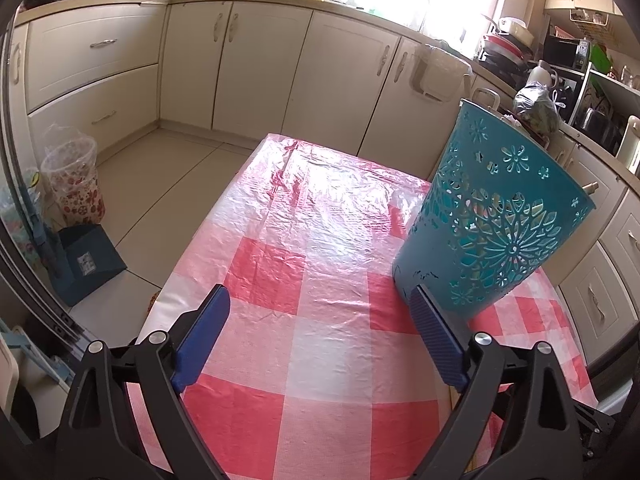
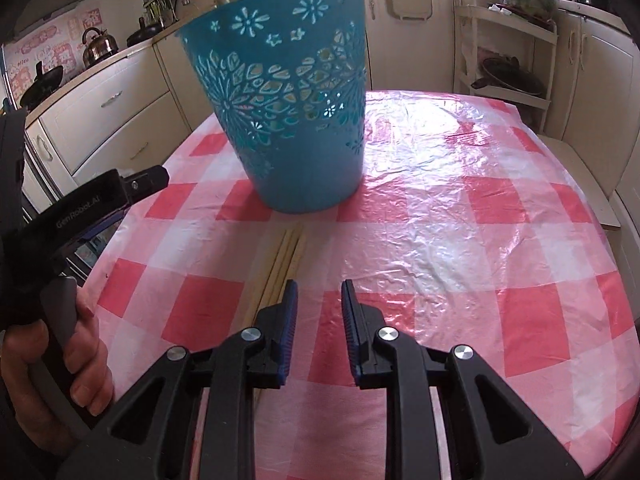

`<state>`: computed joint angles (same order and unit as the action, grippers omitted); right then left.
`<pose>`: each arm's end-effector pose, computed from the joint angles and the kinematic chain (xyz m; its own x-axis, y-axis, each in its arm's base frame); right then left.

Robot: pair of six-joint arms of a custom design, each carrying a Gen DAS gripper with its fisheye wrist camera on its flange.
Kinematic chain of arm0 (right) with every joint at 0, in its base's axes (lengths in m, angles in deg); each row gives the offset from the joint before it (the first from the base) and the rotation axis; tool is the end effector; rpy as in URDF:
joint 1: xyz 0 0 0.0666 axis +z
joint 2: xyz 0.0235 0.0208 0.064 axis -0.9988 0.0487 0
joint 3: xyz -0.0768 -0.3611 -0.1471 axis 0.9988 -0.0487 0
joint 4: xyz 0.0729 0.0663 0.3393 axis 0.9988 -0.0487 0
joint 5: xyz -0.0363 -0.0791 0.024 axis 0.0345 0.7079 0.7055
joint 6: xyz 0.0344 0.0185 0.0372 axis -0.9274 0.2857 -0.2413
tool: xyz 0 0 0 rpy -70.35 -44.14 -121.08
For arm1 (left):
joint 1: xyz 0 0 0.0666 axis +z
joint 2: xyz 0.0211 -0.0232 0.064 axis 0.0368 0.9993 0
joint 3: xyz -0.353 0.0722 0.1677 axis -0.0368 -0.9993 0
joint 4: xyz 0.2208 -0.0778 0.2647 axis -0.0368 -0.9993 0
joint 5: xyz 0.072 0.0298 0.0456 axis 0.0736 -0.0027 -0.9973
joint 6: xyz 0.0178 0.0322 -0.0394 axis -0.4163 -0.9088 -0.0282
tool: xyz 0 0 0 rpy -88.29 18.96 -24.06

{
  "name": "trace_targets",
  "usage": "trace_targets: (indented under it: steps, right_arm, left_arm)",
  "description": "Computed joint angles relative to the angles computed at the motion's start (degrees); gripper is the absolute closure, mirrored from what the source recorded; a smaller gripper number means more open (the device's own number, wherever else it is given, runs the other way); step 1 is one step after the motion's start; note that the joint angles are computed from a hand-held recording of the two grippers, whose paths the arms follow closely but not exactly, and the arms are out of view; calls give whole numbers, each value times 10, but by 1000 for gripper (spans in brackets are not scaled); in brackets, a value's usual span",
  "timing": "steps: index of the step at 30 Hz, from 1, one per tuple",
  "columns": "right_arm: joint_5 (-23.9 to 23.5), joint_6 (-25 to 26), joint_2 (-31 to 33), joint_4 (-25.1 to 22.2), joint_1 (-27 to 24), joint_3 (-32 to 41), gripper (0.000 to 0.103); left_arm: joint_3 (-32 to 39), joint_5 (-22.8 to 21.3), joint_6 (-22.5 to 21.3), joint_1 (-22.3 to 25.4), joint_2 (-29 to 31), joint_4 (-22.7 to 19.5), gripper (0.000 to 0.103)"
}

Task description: Organize utensils

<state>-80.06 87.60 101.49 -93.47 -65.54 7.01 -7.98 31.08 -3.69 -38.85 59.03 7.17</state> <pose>0.3218 0.1340 0.3336 -0.7422 -0.2965 -0.6010 -0.4614 0.8765 0.1374 0.2941 -0.2280 0.3344 -0.5247 -0.4984 -0.6901 -0.4345 0.8539 -0.2864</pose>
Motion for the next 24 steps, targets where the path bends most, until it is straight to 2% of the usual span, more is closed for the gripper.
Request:
trace_targets:
  steps: [12, 15, 18, 24]
  right_arm:
    - [42, 13, 24, -14, 36, 12, 80]
    - [53, 33, 24, -18, 44, 13, 81]
    - [46, 64, 25, -32, 37, 18, 87]
    - [45, 148, 21, -61, -10, 26, 90]
  left_arm:
    - [0, 2, -1, 0, 1, 1, 15]
    - [-1, 1, -1, 0, 0, 2, 15]
    - [-2, 2, 0, 0, 1, 3, 15]
    - [-1, 10, -13, -2, 6, 13, 15]
